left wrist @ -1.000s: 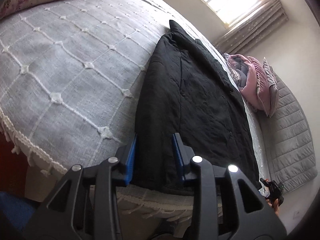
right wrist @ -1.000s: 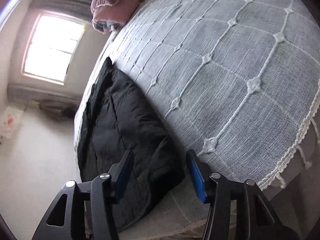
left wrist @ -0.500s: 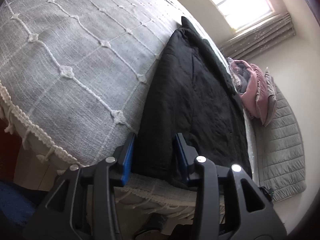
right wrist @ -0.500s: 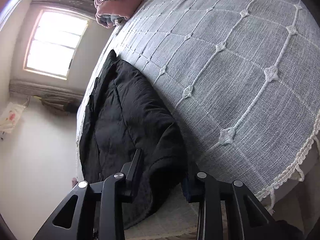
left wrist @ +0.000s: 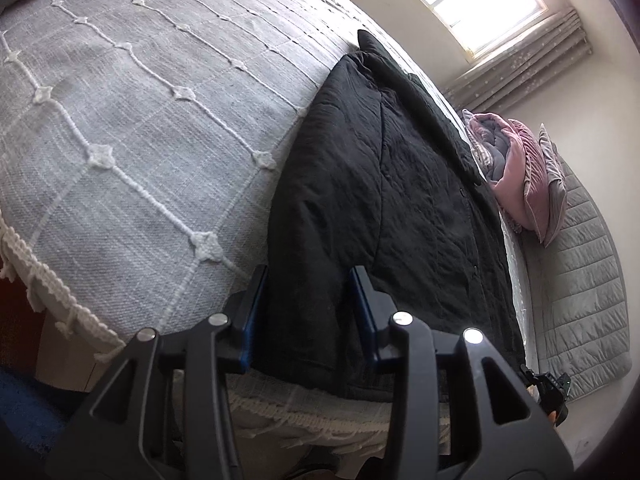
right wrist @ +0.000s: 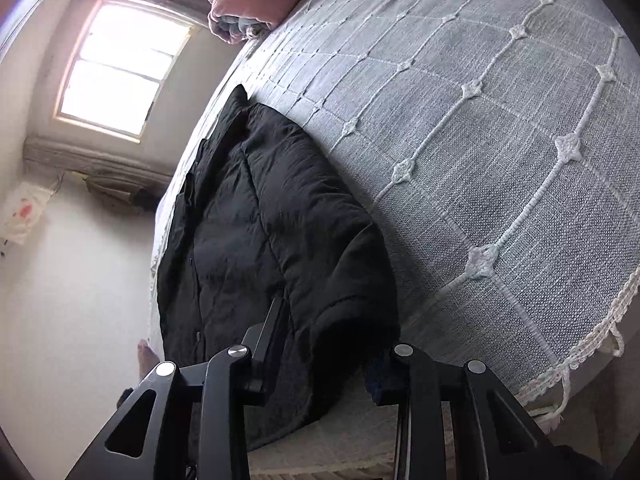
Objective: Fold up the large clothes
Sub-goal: 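Lift the hem and fold it toward the collar with both grippers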
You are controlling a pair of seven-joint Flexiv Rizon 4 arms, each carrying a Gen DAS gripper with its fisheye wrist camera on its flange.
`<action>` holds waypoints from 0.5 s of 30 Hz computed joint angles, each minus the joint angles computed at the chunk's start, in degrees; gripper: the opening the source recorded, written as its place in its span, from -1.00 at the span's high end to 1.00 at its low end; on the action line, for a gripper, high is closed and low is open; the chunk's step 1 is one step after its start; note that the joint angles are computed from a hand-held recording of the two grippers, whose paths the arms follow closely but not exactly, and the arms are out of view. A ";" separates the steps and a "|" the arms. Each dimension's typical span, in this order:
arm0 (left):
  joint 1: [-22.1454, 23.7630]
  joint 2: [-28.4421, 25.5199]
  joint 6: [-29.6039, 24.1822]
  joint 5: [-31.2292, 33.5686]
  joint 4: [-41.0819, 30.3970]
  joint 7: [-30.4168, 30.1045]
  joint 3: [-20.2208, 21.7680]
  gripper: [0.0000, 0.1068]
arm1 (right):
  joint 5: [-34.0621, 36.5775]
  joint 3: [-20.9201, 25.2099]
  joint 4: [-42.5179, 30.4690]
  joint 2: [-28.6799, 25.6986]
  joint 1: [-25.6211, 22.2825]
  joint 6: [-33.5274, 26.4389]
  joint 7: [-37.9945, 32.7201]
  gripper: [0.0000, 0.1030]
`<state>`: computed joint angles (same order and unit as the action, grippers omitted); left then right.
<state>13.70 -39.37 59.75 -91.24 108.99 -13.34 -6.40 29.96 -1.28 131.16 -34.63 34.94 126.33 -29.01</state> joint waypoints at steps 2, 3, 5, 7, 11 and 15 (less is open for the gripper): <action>-0.39 0.33 0.30 -0.69 0.29 2.27 -0.05 0.56 | 1.58 -1.49 -0.23 -0.18 2.10 0.94 -1.26 0.64; -0.39 0.61 -0.10 -0.73 0.53 3.31 -0.03 0.65 | 2.43 -2.13 -0.29 -0.24 3.05 1.31 -2.05 0.75; -0.83 1.01 0.26 -2.05 0.74 5.17 0.02 0.75 | 5.00 -4.36 -0.68 -0.19 6.12 1.54 -4.61 0.82; -1.09 1.54 0.16 -3.44 1.03 6.86 0.20 0.80 | 6.99 -5.42 -0.97 -0.02 7.84 1.89 -6.65 0.86; -0.65 3.49 -2.60 -5.10 2.19 8.77 1.05 0.86 | 8.04 -1.97 -0.62 -0.62 5.50 9.31 -8.15 0.90; 0.72 6.98 -7.60 -2.34 4.98 6.95 2.64 0.87 | 16.72 -3.50 -2.11 0.89 9.74 11.03 -15.95 0.90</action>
